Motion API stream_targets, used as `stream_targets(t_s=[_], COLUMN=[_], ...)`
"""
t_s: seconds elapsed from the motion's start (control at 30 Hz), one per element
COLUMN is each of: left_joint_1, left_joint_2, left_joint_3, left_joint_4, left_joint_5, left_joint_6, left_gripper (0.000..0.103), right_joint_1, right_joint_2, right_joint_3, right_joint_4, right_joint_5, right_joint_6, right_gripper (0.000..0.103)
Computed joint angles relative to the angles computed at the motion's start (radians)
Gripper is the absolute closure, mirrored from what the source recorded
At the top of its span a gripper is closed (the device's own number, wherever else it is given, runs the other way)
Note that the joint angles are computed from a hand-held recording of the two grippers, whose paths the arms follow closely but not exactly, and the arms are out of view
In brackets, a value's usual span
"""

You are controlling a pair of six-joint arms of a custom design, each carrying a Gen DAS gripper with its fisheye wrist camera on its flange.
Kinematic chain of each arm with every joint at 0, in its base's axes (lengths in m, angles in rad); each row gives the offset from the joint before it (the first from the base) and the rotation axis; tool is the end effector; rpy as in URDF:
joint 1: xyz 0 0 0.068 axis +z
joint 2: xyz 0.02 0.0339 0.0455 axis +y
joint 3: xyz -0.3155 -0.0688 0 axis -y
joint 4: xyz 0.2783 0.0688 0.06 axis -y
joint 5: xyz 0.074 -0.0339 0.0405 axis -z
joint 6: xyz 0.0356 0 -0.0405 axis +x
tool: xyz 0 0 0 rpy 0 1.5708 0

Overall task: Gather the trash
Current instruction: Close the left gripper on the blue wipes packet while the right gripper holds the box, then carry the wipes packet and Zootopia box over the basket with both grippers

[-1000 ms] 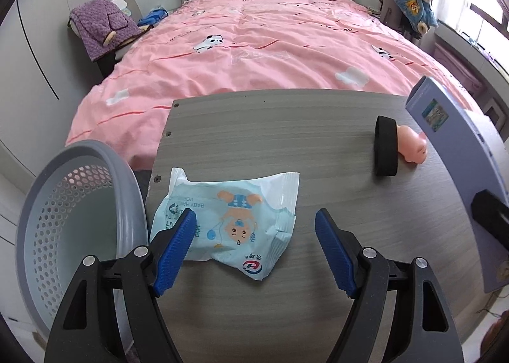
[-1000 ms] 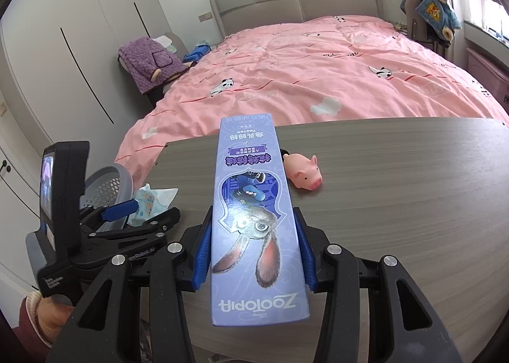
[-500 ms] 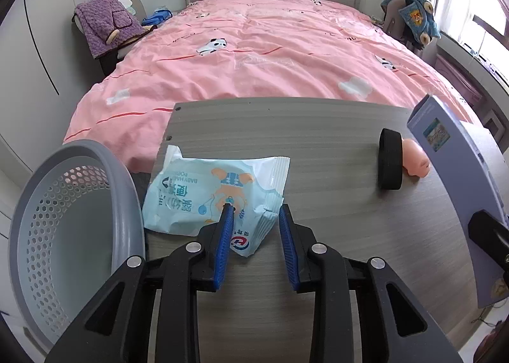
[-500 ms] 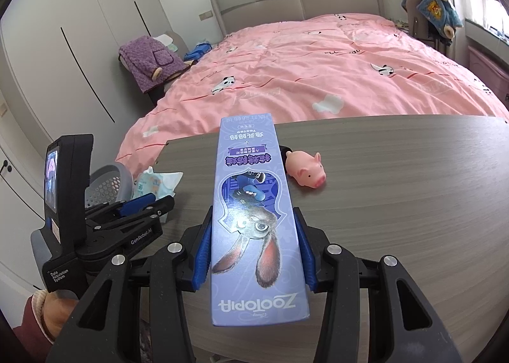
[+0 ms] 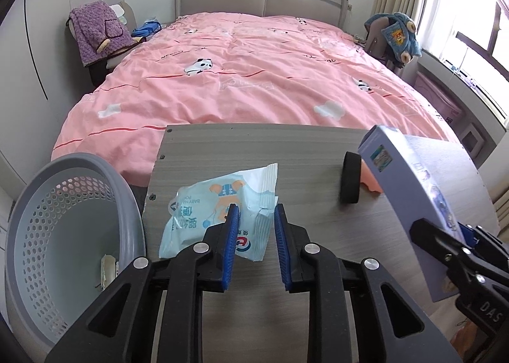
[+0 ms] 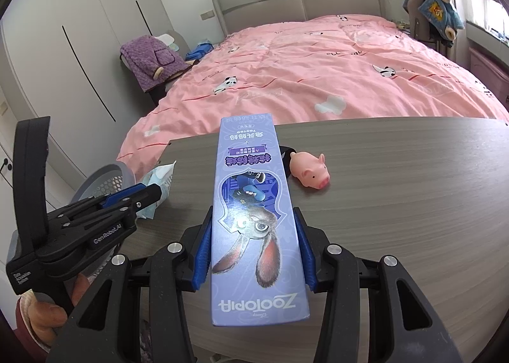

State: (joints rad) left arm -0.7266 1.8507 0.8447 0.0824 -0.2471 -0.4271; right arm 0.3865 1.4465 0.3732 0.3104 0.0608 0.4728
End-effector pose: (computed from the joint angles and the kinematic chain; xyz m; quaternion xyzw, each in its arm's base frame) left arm 0.2840 -0.2408 0.1272 0.1016 0.9362 -0.0742 0.3282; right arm 0.2283 0.0906 0.1349 0.0516 0.9177 0.1382 0.3688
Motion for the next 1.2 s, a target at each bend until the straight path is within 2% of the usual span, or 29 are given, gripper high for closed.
stream_targets(t_s=[0.37, 0.77, 1.2], left_joint_1=[-0.006, 0.008, 0.136], left_joint_2=[-0.091, -0.17, -0.294], left_joint_3=[-0.044, -0.082, -0.187], left_joint_4=[0.009, 0.01, 0.025], left_joint_5=[0.032, 0.023, 0.028], left_joint_6=[-0.008, -0.006, 0.033], left_gripper=[0.083, 0.083, 0.083], right_joint_1=[0.014, 0.052, 0.199], right_joint_2=[-0.016, -0.029, 0.091], right_joint_3=[0.004, 0.03, 0.179], right_joint_4=[-0.02, -0.056, -0.082], right_joint_5=[0.013, 0.038, 0.077], right_joint_6=[0.003, 0.007, 0.01], right_gripper=[0.058, 0.058, 0.058])
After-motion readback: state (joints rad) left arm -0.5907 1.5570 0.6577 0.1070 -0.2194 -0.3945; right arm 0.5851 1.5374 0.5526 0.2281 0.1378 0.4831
